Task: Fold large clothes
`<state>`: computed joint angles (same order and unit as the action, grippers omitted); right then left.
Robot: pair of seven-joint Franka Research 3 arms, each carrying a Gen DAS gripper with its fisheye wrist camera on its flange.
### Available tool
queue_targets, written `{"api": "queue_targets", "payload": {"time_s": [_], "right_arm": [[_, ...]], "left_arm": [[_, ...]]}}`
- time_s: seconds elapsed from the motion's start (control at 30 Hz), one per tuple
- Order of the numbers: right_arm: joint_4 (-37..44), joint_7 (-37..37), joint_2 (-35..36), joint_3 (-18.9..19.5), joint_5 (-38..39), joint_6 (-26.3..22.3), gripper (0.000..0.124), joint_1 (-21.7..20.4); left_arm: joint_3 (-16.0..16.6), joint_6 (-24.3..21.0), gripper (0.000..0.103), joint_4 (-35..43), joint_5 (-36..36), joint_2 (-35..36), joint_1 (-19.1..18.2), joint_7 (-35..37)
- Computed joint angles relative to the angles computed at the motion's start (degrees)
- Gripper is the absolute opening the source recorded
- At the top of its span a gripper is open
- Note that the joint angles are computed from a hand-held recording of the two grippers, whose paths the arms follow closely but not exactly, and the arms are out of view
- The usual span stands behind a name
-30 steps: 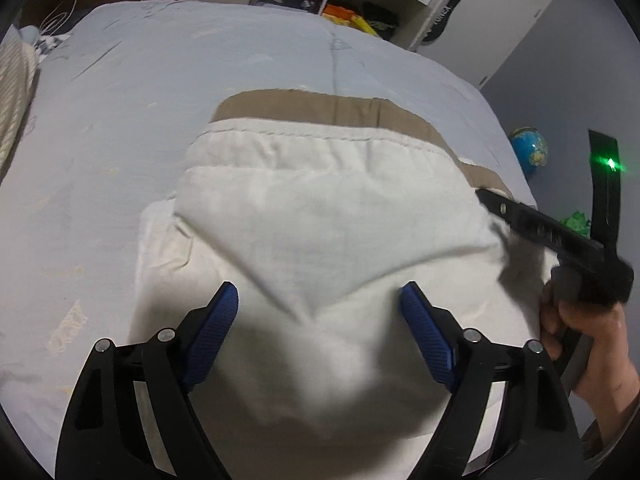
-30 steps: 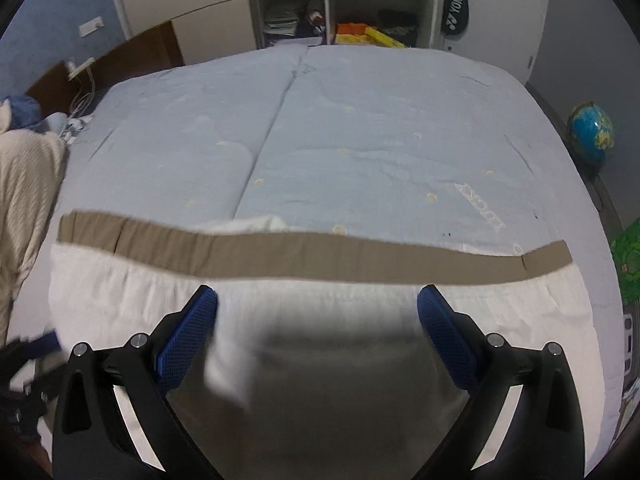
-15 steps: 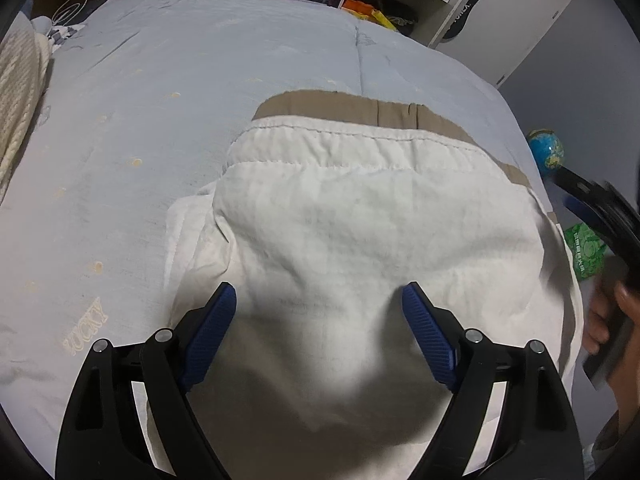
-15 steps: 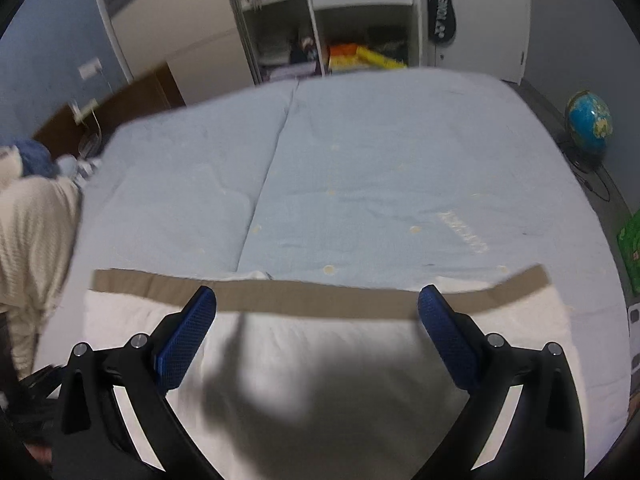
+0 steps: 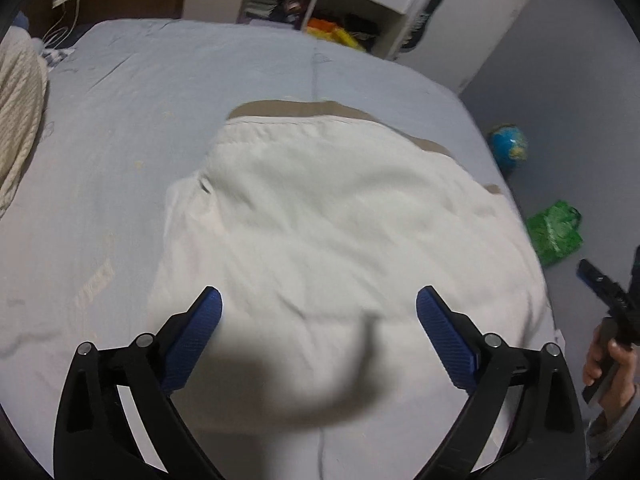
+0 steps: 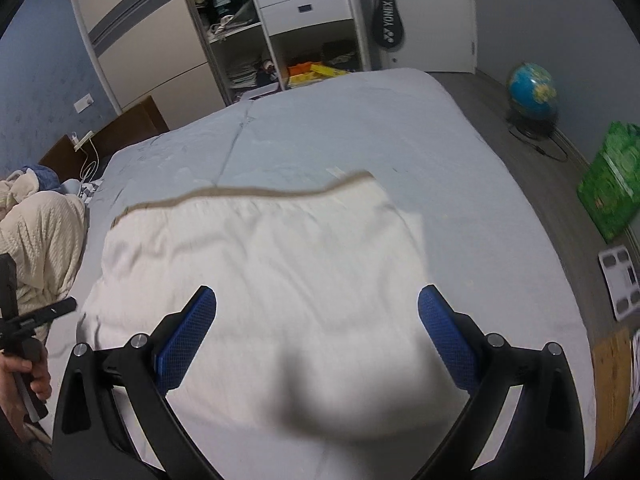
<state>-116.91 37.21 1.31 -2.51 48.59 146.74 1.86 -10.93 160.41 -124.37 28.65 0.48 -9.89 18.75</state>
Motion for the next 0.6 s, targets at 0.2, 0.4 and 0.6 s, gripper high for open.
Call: {"api": "queue_targets", "payload": {"time_s": [0.2,0.4,0.6], "right_arm": [[-7.79,-4.54,-6.09,-2.83,3.75,-2.49,0.096,-2.04],[-13.31,-8.49,-11.26,-5.39,6.06,-4.08,0.096,-2.60],[-16.93,-11.08,-15.40,-7.56,6.56,-7.09,0.096,-3.38]], "left_arm": [[-2.96,-5.78,0.096,-2.58,6.29,-5.01,-2.49,-4.76],[-6.64,-9.59,0.096,-6.73,10.58,-11.31,-3.70,-10.83],[-8.68,-13.96,0.096,-7.10,13.13,-13.48,-4.60,-13.80]]}}
